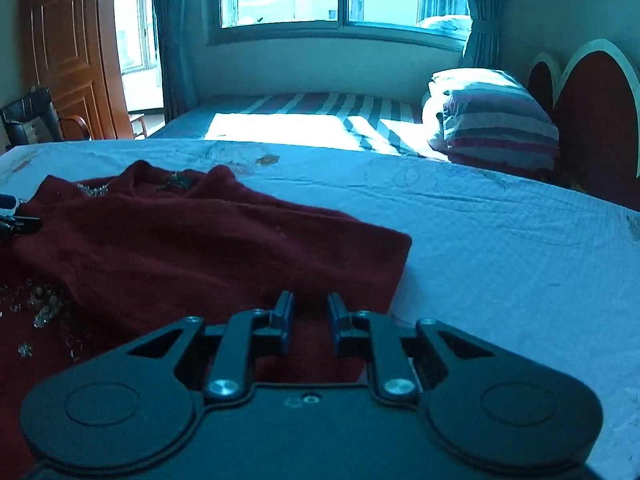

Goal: Fold small clothes

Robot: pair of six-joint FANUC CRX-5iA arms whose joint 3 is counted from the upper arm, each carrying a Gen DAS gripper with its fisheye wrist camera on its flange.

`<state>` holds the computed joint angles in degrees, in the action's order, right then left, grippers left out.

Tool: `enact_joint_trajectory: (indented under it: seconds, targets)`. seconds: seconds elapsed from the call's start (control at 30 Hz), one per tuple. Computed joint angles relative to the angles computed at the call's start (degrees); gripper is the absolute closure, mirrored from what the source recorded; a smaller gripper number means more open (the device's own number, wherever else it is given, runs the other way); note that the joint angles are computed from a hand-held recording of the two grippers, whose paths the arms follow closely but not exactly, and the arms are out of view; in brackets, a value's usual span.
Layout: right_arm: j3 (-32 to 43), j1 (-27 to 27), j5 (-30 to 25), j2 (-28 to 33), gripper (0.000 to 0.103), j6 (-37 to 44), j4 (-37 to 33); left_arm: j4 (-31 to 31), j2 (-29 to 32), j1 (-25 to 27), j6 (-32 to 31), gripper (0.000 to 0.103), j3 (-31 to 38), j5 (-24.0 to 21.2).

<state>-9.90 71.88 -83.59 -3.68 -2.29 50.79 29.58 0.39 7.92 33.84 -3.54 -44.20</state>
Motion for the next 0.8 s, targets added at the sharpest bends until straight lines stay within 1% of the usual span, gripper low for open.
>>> enact_joint_trajectory:
  seconds: [0.03, 0.07, 0.1, 0.13, 0.2, 0.23, 0.27, 0.3, 0.33, 0.37, 0.4, 0.43, 0.47, 0.5, 0.53, 0.63, 0.67, 0.7, 0.73, 0.77, 0.8]
  targets:
    - [1.6, 0.0, -1.7, 0.4, 0.083, -0.8, -1.0, 0.8, -1.1, 0.2, -0.2, 0.007, -0.6, 0.4]
    - [2.6, 0.3, -2.7, 0.6, 0.083, -1.3, -0.8, 4.6, -2.6, 0.9, -1.7, 0.007, -1.9, -1.0]
    - [2.0, 1.1, -2.2, 0.1, 0.081, -1.6, 1.5, 9.9, -3.1, 1.9, -5.4, 0.007, -3.5, -2.7]
    - [1.9, 1.9, -1.6, 0.1, 0.081, -1.2, 3.0, 12.1, -4.1, 1.8, -6.6, 0.007, -5.0, -2.8]
    - [2.5, 2.6, 0.2, 0.7, 0.08, 0.2, 3.7, 14.0, -5.2, 0.8, -5.3, 0.007, -6.0, -4.4]
    - [2.6, 2.6, 1.5, 0.9, 0.082, 0.0, 3.8, 15.1, -5.8, -0.4, -5.0, 0.007, -6.8, -4.6]
    - [3.3, 2.2, 3.3, 1.7, 0.083, 1.0, 3.2, 13.3, -6.6, -2.4, -3.9, 0.007, -7.3, -3.1]
    - [4.4, 2.0, 3.1, 3.0, 0.082, 2.0, 2.8, 10.5, -6.9, -4.2, -2.6, 0.007, -7.1, -2.4]
    - [5.2, 1.8, 3.0, 4.1, 0.08, 1.8, 2.8, 9.1, -7.1, -5.6, -2.3, 0.007, -7.5, -2.0]
    - [5.4, 1.6, 3.8, 4.4, 0.082, 1.2, 2.3, 7.8, -7.5, -7.0, -1.6, 0.007, -8.2, -1.1]
    - [6.0, 1.5, 3.6, 5.0, 0.082, 1.0, 1.6, 4.4, -7.5, -8.3, 0.3, 0.007, -8.0, -0.8]
    - [7.0, 1.6, 2.1, 6.2, 0.079, 1.0, 1.4, 1.3, -7.5, -9.3, 2.1, 0.005, -8.5, 0.0]
    - [7.5, 1.7, 1.2, 6.9, 0.078, 0.8, 1.1, 1.1, -8.4, -9.5, 5.3, 0.0, -10.0, 2.1]
    - [8.9, 1.6, -0.4, 8.0, 0.078, 0.8, -0.6, 2.3, -8.1, -8.8, 6.9, 0.0, -10.1, 1.3]
    - [9.1, 1.6, -1.2, 8.6, 0.078, 0.6, -0.8, 2.7, -7.8, -8.4, 7.8, 0.0, -9.9, 0.4]
    - [10.6, 2.0, -3.8, 10.5, 0.077, 0.9, -0.1, 1.4, -9.3, -8.6, 5.6, 0.0, -10.5, 1.5]
    - [12.4, 2.4, -5.8, 11.9, 0.076, 1.9, 0.0, 2.6, -10.2, -8.5, 2.9, 0.0, -11.7, 2.7]
    - [12.3, 2.9, -6.5, 12.1, 0.075, 2.1, 1.3, 0.9, -10.4, -8.5, 1.6, 0.0, -11.6, 2.5]
    - [11.7, 3.3, -6.4, 11.7, 0.074, 2.2, 1.9, 2.1, -10.7, -8.2, -0.6, 0.0, -12.3, 2.6]
    - [12.2, 2.9, -6.5, 11.8, 0.072, 3.5, -0.5, 1.2, -10.4, -7.7, -0.1, 0.0, -11.2, 0.8]
    - [11.0, 2.9, -5.6, 11.0, 0.07, 2.8, -0.7, -0.6, -10.2, -7.2, 1.2, 0.0, -9.5, -1.5]
